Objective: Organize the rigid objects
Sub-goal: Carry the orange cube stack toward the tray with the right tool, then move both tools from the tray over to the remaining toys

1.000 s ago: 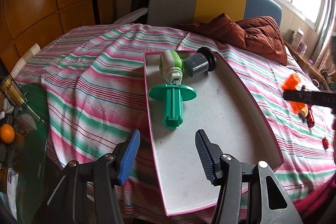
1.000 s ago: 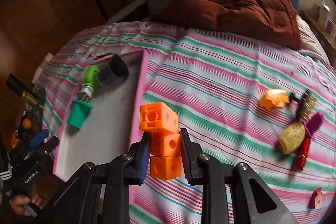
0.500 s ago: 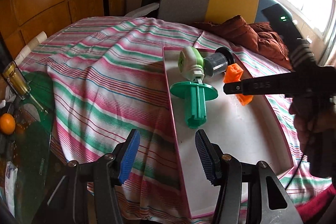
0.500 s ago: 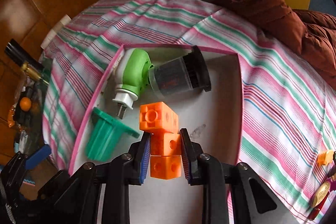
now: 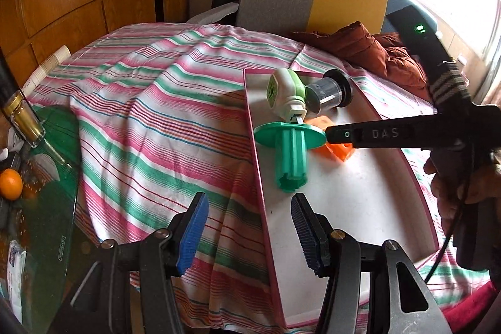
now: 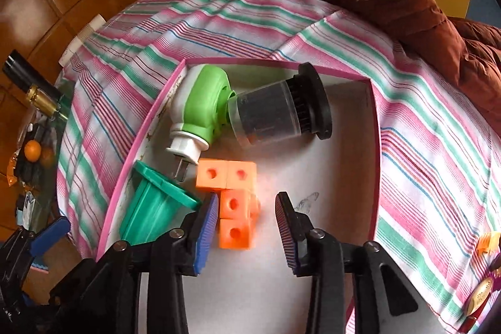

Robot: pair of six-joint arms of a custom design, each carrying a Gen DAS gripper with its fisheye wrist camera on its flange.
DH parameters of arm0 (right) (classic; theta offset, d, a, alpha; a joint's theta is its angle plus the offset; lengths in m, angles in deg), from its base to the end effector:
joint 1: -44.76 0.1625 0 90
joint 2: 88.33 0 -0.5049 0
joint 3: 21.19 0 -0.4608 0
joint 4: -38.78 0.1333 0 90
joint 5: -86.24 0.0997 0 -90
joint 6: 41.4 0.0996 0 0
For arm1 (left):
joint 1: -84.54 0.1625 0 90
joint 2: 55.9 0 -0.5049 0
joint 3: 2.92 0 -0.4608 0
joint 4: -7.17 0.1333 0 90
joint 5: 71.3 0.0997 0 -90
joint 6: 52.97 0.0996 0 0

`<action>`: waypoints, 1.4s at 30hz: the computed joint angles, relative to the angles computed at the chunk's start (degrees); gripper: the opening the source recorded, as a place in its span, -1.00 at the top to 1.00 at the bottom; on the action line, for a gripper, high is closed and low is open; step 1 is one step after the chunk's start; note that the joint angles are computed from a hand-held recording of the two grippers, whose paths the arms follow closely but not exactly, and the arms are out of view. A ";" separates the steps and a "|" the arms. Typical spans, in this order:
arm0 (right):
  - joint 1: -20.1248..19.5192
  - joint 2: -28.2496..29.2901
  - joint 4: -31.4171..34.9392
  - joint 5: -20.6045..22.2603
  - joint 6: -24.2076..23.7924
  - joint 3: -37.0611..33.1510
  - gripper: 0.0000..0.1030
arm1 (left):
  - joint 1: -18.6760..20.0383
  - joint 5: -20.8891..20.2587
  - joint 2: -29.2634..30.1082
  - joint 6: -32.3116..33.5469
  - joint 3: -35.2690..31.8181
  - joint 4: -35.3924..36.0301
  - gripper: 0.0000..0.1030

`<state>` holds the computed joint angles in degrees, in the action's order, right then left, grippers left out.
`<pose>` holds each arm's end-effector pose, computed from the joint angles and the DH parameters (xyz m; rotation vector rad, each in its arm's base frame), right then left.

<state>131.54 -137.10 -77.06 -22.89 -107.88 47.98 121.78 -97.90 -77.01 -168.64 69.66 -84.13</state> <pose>0.0515 -0.8771 0.2974 1.4543 -2.4040 -0.1610 -0.4925 -0.6537 -0.1213 -0.5348 1.9508 -1.1023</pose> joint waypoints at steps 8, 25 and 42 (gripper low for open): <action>-1.08 -3.68 -1.31 4.00 -1.95 1.74 0.25 | -0.51 0.45 0.70 -0.53 -2.00 3.47 -0.08; -5.66 -4.93 -4.34 7.72 -0.83 -5.38 0.25 | -1.13 1.70 4.42 5.83 -8.91 6.38 -0.08; -9.41 3.41 -5.21 8.61 8.17 -25.51 0.22 | -0.54 0.73 9.10 17.40 -16.50 4.18 -0.09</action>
<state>122.13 -133.69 -82.27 -14.28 -99.72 22.47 121.23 -97.17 -67.90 -151.24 53.16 -79.96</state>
